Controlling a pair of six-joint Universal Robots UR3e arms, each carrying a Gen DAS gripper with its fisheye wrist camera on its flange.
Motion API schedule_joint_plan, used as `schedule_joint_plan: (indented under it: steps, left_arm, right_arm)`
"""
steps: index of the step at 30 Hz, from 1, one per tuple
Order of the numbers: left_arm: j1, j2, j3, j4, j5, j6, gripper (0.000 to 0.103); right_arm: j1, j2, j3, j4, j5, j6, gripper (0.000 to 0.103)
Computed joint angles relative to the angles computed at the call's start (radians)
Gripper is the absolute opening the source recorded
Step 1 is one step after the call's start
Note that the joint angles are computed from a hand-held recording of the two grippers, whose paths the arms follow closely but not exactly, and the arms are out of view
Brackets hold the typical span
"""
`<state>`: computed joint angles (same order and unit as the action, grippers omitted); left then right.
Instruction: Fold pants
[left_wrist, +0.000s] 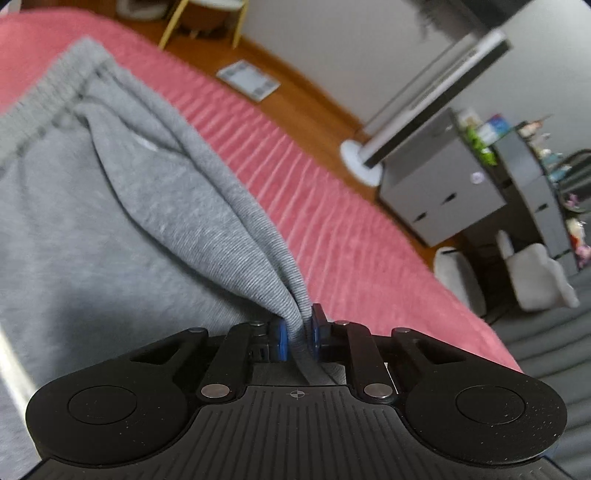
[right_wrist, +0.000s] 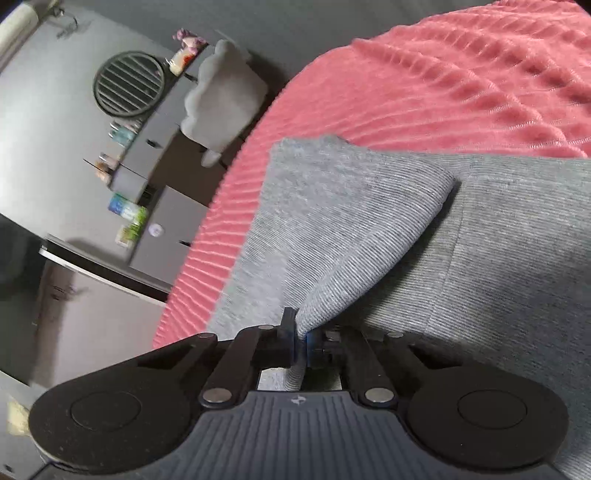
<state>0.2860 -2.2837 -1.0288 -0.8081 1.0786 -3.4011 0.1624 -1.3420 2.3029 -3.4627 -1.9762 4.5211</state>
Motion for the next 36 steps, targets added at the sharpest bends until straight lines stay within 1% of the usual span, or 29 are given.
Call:
schedule_joint_plan:
  steps: [3, 6, 8, 9, 10, 11, 12, 14, 15, 16, 17, 18, 19, 20, 21, 22, 23, 24, 25, 27, 28, 29, 30, 31, 32, 33, 34, 35, 36]
  left_arm:
    - [0.063, 0.207, -0.269, 0.096, -0.077, 0.071, 0.013]
    - [0.179, 0.455, -0.546, 0.118, -0.220, 0.143, 0.013]
    - [0.278, 0.633, -0.723, 0.069, -0.307, 0.234, 0.013]
    - [0.327, 0.715, -0.787, 0.010, -0.343, 0.289, 0.013]
    - [0.386, 0.807, -0.855, -0.079, -0.374, 0.359, 0.013]
    - [0.456, 0.904, -0.928, -0.189, -0.405, 0.448, 0.013]
    - [0.511, 0.981, -0.977, -0.294, -0.420, 0.535, 0.013]
    - [0.635, 1.129, -1.081, -0.510, -0.409, 0.715, 0.013]
    - [0.678, 1.173, -1.125, -0.572, -0.401, 0.766, 0.011]
    - [0.731, 1.227, -1.180, -0.624, -0.385, 0.812, 0.009]
    - [0.782, 1.277, -1.239, -0.655, -0.364, 0.844, 0.005]
    - [0.830, 1.318, -1.268, -0.706, -0.349, 0.888, 0.005]
    - [0.854, 1.344, -1.313, -0.683, -0.332, 0.889, 0.005]
    - [0.865, 1.355, -1.351, -0.627, -0.313, 0.863, 0.005]
    - [0.859, 1.337, -1.369, -0.565, -0.309, 0.829, 0.010]
    - [0.868, 1.311, -1.375, -0.523, -0.315, 0.809, 0.020]
    - [0.867, 1.277, -1.380, -0.454, -0.322, 0.764, 0.026]
    - [0.892, 1.262, -1.379, -0.447, -0.339, 0.767, 0.043]
    - [0.905, 1.240, -1.378, -0.431, -0.362, 0.766, 0.057]
    - [0.869, 1.137, -1.376, -0.245, -0.374, 0.651, 0.063]
    - [0.843, 1.068, -1.356, -0.174, -0.373, 0.601, 0.064]
    - [0.837, 1.025, -1.327, -0.165, -0.371, 0.575, 0.064]
    - [0.827, 0.986, -1.303, -0.139, -0.384, 0.520, 0.064]
    - [0.841, 0.983, -1.300, -0.144, -0.424, 0.487, 0.064]
    - [0.878, 1.010, -1.317, -0.170, -0.486, 0.488, 0.066]
    - [0.897, 1.025, -1.337, -0.153, -0.530, 0.477, 0.074]
    - [0.919, 1.047, -1.352, -0.133, -0.549, 0.464, 0.081]
    - [0.925, 1.048, -1.361, -0.070, -0.536, 0.427, 0.083]
    - [0.915, 1.035, -1.358, -0.026, -0.507, 0.410, 0.084]
  right_arm:
    - [0.027, -0.046, 0.024, -0.034, -0.034, -0.019, 0.005]
    - [0.061, -0.162, 0.052, 0.031, -0.069, 0.026, 0.005]
    - [0.078, -0.251, 0.097, 0.027, -0.081, 0.081, 0.005]
    - [0.098, -0.298, 0.113, 0.041, -0.101, 0.100, 0.005]
    - [0.121, -0.338, 0.124, 0.059, -0.124, 0.100, 0.005]
    - [0.162, -0.390, 0.129, 0.116, -0.165, 0.097, 0.005]
    - [0.215, -0.447, 0.127, 0.211, -0.218, 0.105, 0.005]
    - [0.314, -0.551, 0.117, 0.425, -0.310, 0.126, 0.005]
    - [0.368, -0.615, 0.101, 0.594, -0.351, 0.157, 0.005]
    - [0.406, -0.653, 0.087, 0.723, -0.375, 0.189, 0.005]
    - [0.442, -0.683, 0.068, 0.867, -0.390, 0.229, 0.005]
    - [0.456, -0.709, 0.048, 0.997, -0.373, 0.251, 0.005]
    - [0.453, -0.719, 0.046, 1.051, -0.343, 0.236, 0.005]
    - [0.439, -0.724, 0.058, 1.069, -0.302, 0.203, 0.005]
    - [0.425, -0.715, 0.054, 1.106, -0.266, 0.193, 0.005]
    - [0.414, -0.705, 0.054, 1.121, -0.243, 0.187, 0.006]
    - [0.399, -0.703, 0.076, 1.094, -0.218, 0.176, 0.008]
    - [0.386, -0.712, 0.104, 1.063, -0.196, 0.182, 0.008]
    - [0.374, -0.718, 0.134, 1.015, -0.178, 0.191, 0.010]
    - [0.346, -0.727, 0.190, 0.918, -0.139, 0.184, 0.017]
    - [0.352, -0.707, 0.191, 0.890, -0.136, 0.195, 0.020]
    - [0.346, -0.704, 0.201, 0.864, -0.128, 0.193, 0.023]
    - [0.350, -0.699, 0.194, 0.865, -0.125, 0.204, 0.024]
    - [0.341, -0.704, 0.187, 0.870, -0.117, 0.204, 0.027]
    - [0.329, -0.716, 0.195, 0.858, -0.105, 0.203, 0.030]
    - [0.322, -0.734, 0.206, 0.851, -0.098, 0.212, 0.031]
    - [0.312, -0.744, 0.221, 0.828, -0.092, 0.214, 0.036]
    - [0.304, -0.754, 0.241, 0.801, -0.085, 0.215, 0.041]
    - [0.290, -0.770, 0.261, 0.784, -0.071, 0.210, 0.041]
